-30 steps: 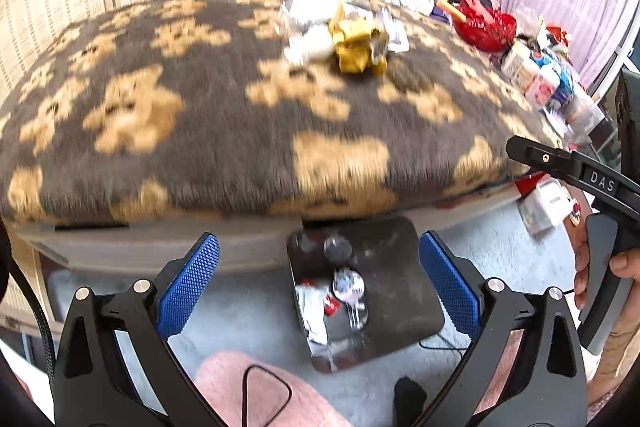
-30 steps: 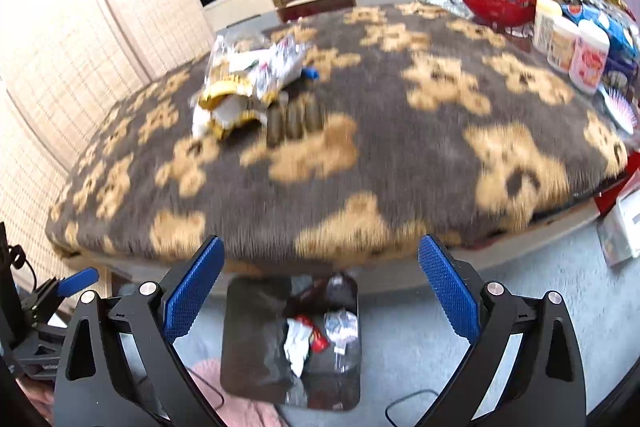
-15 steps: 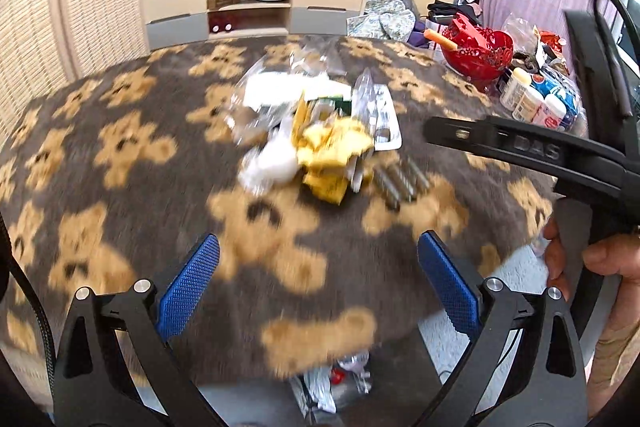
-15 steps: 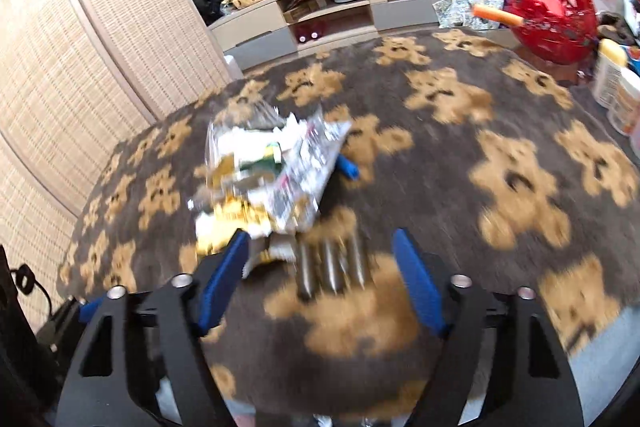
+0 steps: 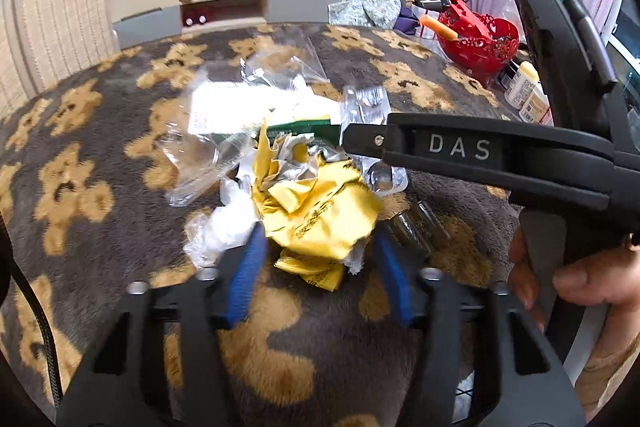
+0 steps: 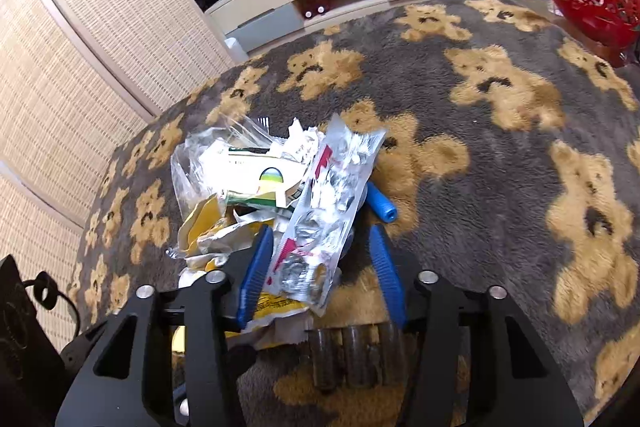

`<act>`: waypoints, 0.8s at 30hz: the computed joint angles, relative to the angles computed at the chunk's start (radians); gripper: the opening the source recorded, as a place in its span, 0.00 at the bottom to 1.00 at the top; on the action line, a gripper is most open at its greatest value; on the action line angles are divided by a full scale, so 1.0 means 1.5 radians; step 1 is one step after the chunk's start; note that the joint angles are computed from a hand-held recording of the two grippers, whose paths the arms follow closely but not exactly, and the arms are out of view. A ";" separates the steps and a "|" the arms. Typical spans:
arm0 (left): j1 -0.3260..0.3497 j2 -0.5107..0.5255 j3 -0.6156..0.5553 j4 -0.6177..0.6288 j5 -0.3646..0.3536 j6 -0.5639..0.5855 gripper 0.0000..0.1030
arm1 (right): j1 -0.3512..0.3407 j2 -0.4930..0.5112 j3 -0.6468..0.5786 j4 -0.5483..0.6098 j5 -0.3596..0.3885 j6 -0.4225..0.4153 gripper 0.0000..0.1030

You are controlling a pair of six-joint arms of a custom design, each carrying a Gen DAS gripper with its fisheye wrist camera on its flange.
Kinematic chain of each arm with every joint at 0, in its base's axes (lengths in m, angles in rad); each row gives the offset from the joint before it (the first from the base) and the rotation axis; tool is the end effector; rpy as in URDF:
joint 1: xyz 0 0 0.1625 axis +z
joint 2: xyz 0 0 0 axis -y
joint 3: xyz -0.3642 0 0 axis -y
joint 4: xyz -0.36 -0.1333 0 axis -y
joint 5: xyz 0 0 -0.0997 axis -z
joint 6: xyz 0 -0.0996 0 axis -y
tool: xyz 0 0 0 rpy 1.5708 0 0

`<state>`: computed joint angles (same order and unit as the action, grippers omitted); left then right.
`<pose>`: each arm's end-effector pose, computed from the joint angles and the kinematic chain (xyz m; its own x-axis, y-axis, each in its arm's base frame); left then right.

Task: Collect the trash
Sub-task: 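Grasp the yellow foil wrapper with the left tool while the right tool grasps the blister pack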

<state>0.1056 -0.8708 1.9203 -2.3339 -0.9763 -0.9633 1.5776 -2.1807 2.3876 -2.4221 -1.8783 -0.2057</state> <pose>-0.4636 -0.2393 0.0216 -0.7433 0.3967 -0.5386 0.6020 0.7478 -0.2799 0.1051 -0.2797 0.3711 -0.9331 0.0084 0.3596 -0.2002 0.8184 -0.5386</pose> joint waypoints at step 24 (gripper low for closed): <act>-0.116 -0.117 0.009 0.149 0.061 -0.115 0.13 | 0.218 -0.136 -0.033 0.127 -0.151 0.080 0.29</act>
<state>-0.0681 -1.0465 1.9341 -2.1104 -0.8854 -1.1355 1.9044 -2.3853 2.3387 -2.2315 -2.1044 -0.0855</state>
